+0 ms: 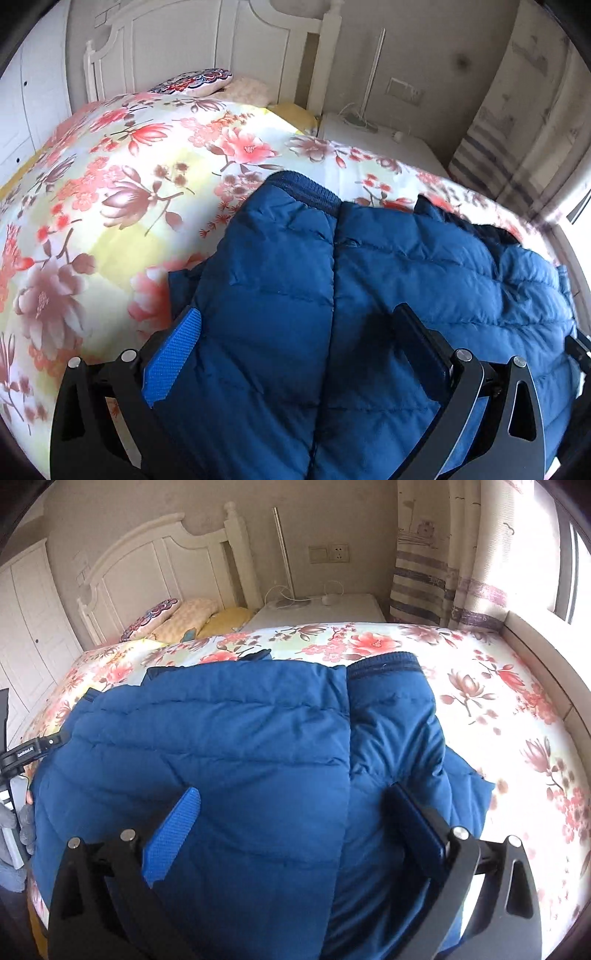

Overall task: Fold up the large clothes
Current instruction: 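Grasp the folded jacket edge with both grippers and fold it again, then press the folded blue jacket flat with both open grippers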

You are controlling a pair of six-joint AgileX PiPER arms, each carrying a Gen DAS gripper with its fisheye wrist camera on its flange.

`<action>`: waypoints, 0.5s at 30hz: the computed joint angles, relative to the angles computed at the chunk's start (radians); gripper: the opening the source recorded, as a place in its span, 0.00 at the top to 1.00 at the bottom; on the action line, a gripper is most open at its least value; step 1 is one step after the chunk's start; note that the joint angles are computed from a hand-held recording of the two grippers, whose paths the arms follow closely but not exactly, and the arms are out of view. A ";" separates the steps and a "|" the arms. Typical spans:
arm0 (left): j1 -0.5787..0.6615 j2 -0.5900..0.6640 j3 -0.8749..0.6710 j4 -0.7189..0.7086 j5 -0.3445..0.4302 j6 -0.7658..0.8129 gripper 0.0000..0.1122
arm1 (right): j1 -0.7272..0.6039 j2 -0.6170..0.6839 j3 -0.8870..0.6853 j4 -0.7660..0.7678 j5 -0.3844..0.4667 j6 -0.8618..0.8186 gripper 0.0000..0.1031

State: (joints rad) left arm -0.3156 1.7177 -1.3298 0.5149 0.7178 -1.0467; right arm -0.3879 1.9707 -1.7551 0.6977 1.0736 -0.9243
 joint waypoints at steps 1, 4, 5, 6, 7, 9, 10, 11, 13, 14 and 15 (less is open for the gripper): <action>0.001 0.002 0.002 0.000 -0.001 0.000 0.12 | 0.000 0.011 -0.011 0.008 0.011 0.007 0.02; 0.006 0.002 0.003 -0.007 -0.021 -0.001 0.12 | -0.027 0.023 -0.021 0.050 0.047 -0.010 0.02; 0.006 0.001 0.004 -0.008 -0.026 -0.004 0.12 | -0.021 0.015 -0.011 0.051 0.036 -0.010 0.02; 0.004 -0.007 0.011 -0.001 -0.022 -0.014 0.12 | -0.016 -0.006 0.012 0.042 0.012 -0.013 0.03; -0.017 -0.011 0.003 0.036 0.014 -0.050 0.12 | -0.004 -0.024 0.029 0.027 -0.015 -0.009 0.03; -0.102 -0.038 -0.003 0.164 0.100 -0.148 0.12 | 0.010 -0.115 0.125 0.035 -0.082 -0.067 0.04; -0.132 -0.059 0.005 0.186 0.103 -0.161 0.12 | 0.013 -0.148 0.157 0.051 -0.092 -0.093 0.04; -0.176 -0.076 0.004 0.208 0.106 -0.177 0.12 | 0.010 -0.187 0.192 0.078 -0.082 -0.131 0.04; -0.269 -0.077 -0.021 0.255 0.121 -0.197 0.12 | 0.014 -0.273 0.272 0.125 -0.055 -0.216 0.04; -0.315 -0.056 -0.047 0.275 0.135 -0.190 0.12 | 0.034 -0.315 0.316 0.123 -0.055 -0.253 0.04; -0.357 -0.016 -0.090 0.284 0.159 -0.166 0.12 | 0.067 -0.355 0.362 0.099 -0.067 -0.288 0.03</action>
State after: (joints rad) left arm -0.6728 1.7018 -1.4200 0.7993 0.8765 -1.2122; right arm -0.3208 1.6161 -1.3935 0.7972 1.0066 -1.2125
